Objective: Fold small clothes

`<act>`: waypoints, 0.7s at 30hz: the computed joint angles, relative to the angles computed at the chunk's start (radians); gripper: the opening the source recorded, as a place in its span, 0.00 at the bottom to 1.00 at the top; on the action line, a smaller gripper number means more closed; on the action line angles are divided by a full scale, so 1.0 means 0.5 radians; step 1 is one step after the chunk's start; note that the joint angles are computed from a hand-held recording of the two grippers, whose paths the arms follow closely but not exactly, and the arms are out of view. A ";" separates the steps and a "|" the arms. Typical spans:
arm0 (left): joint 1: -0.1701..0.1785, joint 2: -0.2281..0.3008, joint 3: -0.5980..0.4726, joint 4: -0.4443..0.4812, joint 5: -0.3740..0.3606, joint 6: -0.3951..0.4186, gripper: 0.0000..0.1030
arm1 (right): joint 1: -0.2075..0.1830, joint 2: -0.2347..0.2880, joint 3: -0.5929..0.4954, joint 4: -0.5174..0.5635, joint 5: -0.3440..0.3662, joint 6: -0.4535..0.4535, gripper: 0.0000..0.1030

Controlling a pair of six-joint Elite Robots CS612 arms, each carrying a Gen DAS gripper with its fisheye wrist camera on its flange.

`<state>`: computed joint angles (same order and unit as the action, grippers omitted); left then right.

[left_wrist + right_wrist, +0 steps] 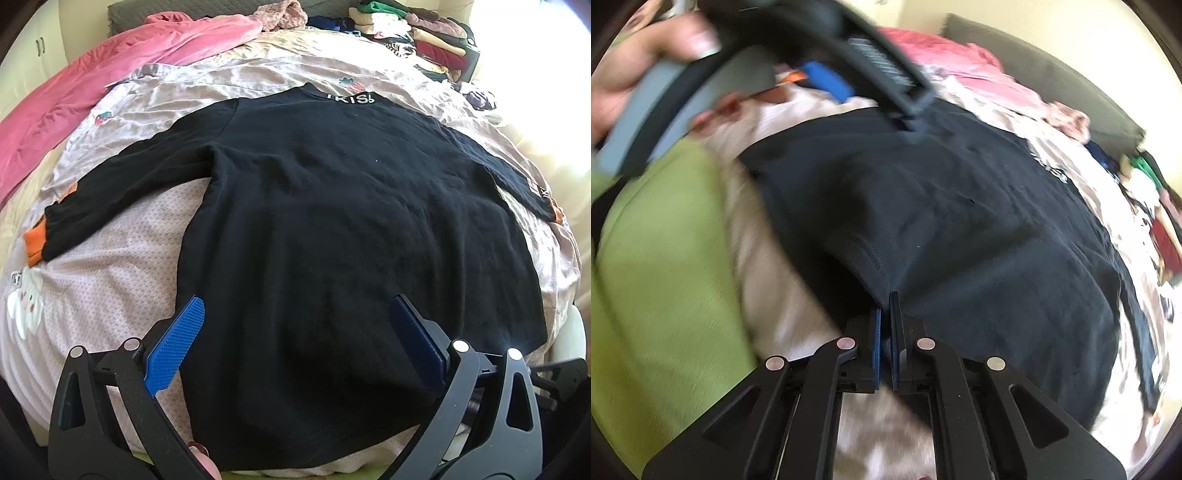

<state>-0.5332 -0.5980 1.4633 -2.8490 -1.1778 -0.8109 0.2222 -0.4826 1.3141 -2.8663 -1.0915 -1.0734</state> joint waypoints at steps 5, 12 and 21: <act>0.001 0.020 -0.040 0.036 -0.002 0.017 0.91 | 0.001 -0.004 0.009 0.099 -0.033 -0.088 0.07; -0.016 0.016 -0.031 0.049 0.062 0.079 0.91 | -0.040 -0.063 0.019 0.415 0.070 -0.126 0.12; -0.030 0.032 -0.070 0.029 0.079 0.131 0.91 | -0.119 0.048 -0.194 -0.061 -0.010 0.932 0.44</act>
<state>-0.5484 -0.5822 1.4286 -2.8347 -1.1382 -0.7451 0.1628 -0.4588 1.2171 -2.8967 -1.0967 -0.6074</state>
